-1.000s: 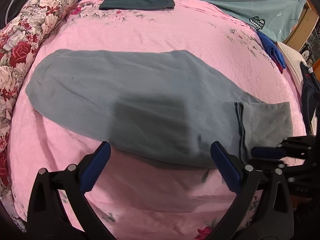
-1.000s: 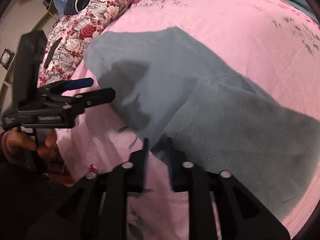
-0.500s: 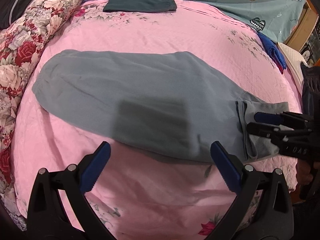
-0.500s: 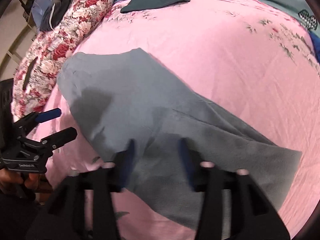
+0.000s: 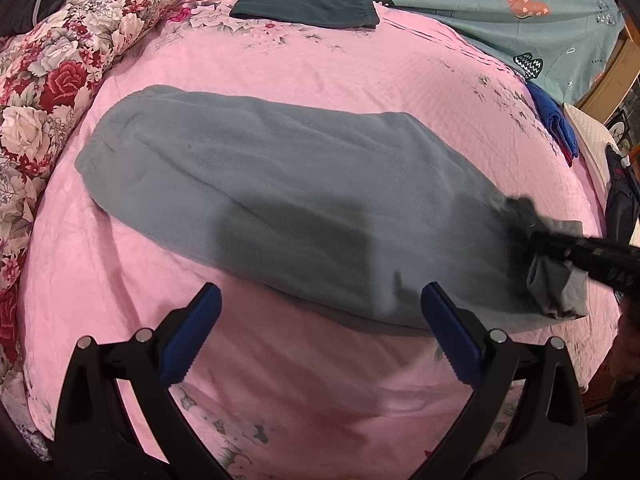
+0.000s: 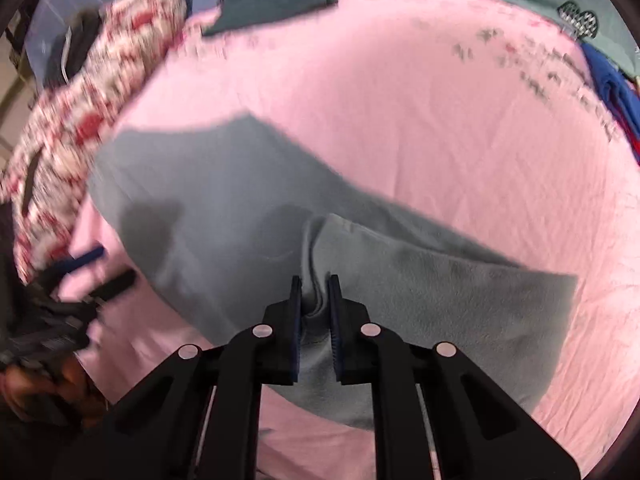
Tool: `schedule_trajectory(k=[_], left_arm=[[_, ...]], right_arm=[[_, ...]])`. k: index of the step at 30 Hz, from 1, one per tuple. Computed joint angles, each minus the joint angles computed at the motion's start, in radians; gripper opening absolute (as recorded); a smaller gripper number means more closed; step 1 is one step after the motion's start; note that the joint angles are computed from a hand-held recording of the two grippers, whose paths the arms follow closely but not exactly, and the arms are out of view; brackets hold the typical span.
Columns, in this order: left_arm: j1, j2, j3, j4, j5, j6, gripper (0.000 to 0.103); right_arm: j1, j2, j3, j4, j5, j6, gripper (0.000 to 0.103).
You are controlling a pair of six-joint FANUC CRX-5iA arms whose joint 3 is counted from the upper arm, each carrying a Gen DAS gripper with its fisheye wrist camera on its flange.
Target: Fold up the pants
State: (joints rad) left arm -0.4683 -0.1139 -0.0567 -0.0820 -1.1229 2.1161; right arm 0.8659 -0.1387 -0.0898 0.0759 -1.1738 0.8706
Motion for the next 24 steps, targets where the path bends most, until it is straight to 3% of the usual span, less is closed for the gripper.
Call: schedule_trajectory(k=[5, 8, 10, 12, 14, 17, 19, 22, 24], left_arm=[[0.012, 0.002, -0.003, 0.012, 0.003, -0.033, 0.101], [0.019, -0.001, -0.002, 0.014, 0.000, -0.045, 0.101], [0.020, -0.003, 0.004, 0.010, -0.006, -0.048, 0.101], [0.020, -0.005, 0.009, 0.006, -0.004, -0.051, 0.101], [0.013, 0.005, 0.021, 0.011, 0.002, -0.063, 0.101], [-0.014, 0.024, 0.048, 0.038, 0.063, -0.113, 0.101], [-0.035, 0.041, 0.053, 0.115, 0.154, -0.189, 0.101], [-0.066, 0.091, 0.040, 0.309, 0.303, -0.381, 0.101], [-0.093, 0.140, 0.043, 0.402, 0.349, -0.490, 0.101]], right_arm=[[0.019, 0.041, 0.017, 0.015, 0.070, -0.021, 0.013], [0.007, 0.088, 0.014, -0.047, 0.072, -0.014, 0.024], [-0.002, 0.072, 0.023, -0.076, 0.074, -0.013, 0.039], [-0.029, 0.000, 0.012, -0.135, 0.105, 0.011, 0.039], [-0.021, -0.098, -0.060, -0.072, 0.171, -0.040, 0.039], [-0.051, -0.192, -0.122, -0.010, 0.168, -0.122, 0.039], [-0.096, -0.234, -0.147, -0.006, 0.142, -0.133, 0.032], [-0.178, -0.246, -0.155, -0.065, 0.121, -0.086, 0.026], [-0.233, -0.238, -0.154, -0.135, 0.136, -0.019, 0.026]])
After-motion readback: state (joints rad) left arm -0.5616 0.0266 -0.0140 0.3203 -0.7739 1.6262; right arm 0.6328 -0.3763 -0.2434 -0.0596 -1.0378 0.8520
